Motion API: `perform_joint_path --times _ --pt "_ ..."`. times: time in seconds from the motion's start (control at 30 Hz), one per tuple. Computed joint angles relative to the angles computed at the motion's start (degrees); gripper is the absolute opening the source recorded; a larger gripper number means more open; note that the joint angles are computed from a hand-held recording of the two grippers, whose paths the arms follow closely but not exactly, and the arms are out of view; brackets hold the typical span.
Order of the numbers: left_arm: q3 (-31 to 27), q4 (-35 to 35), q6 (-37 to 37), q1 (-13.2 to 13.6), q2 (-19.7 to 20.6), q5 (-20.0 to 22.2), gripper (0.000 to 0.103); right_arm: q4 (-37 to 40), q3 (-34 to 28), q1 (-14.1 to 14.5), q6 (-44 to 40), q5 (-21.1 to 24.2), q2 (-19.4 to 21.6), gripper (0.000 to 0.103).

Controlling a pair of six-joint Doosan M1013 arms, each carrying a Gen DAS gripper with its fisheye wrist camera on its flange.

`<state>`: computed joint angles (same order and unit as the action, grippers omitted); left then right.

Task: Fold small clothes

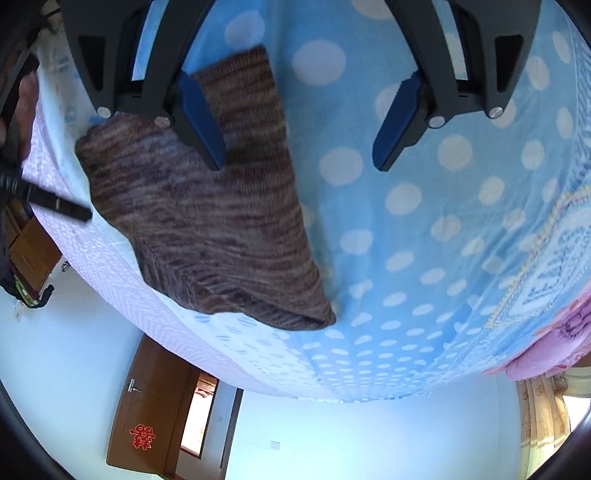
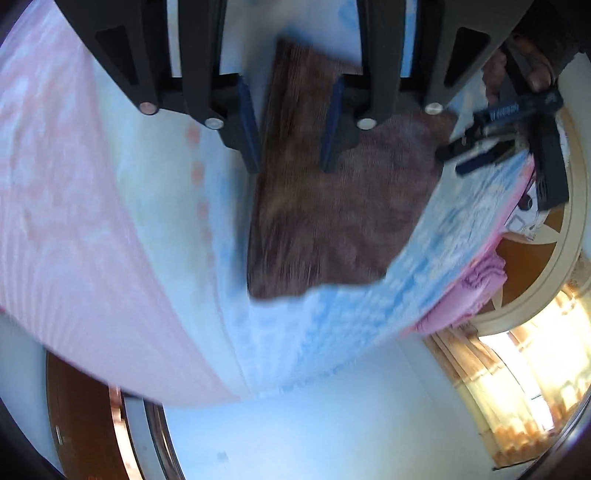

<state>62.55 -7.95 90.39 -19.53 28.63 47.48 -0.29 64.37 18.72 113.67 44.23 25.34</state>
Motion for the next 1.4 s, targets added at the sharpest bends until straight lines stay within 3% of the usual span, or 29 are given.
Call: perform_joint_path --times 0.1,0.33,0.63,0.87,1.0,1.17,1.23,1.3,1.4 --pt "-1.84 -0.59 -0.09 0.0 1.38 2.49 0.085 2.71 -4.17 -1.08 -1.62 0.71 2.65 0.046" --pt "-2.91 -1.3 -0.12 -0.22 2.54 4.51 0.086 2.94 -13.9 -2.67 -3.54 8.89 9.69 0.047" --pt "-3.72 -2.38 0.89 -0.3 3.36 5.17 0.095 12.87 -12.79 -5.03 -8.55 4.63 10.68 0.047" --pt "-3.33 -4.87 2.64 0.02 3.36 4.28 0.096 29.17 -11.07 -7.5 -15.02 1.63 11.06 0.047" --pt "-2.29 -9.42 4.42 0.88 2.97 2.62 0.091 35.26 -9.08 -8.28 -17.65 -0.4 10.47 0.047" --pt "-1.56 -11.05 6.67 0.77 2.61 1.39 0.078 30.08 -11.01 -7.23 -17.05 1.11 11.2 0.047" --pt "-1.34 -12.93 8.61 0.86 2.51 1.27 0.067 30.14 -11.31 -7.08 -18.2 1.36 11.35 0.043" --pt "-1.35 -13.72 9.51 0.88 2.53 1.35 0.063 32.72 -10.9 -7.34 -20.08 0.97 11.35 0.032" --pt "-1.84 -14.0 9.77 0.82 2.82 2.38 0.064 32.35 -11.72 -7.29 -19.77 1.8 11.94 0.029"
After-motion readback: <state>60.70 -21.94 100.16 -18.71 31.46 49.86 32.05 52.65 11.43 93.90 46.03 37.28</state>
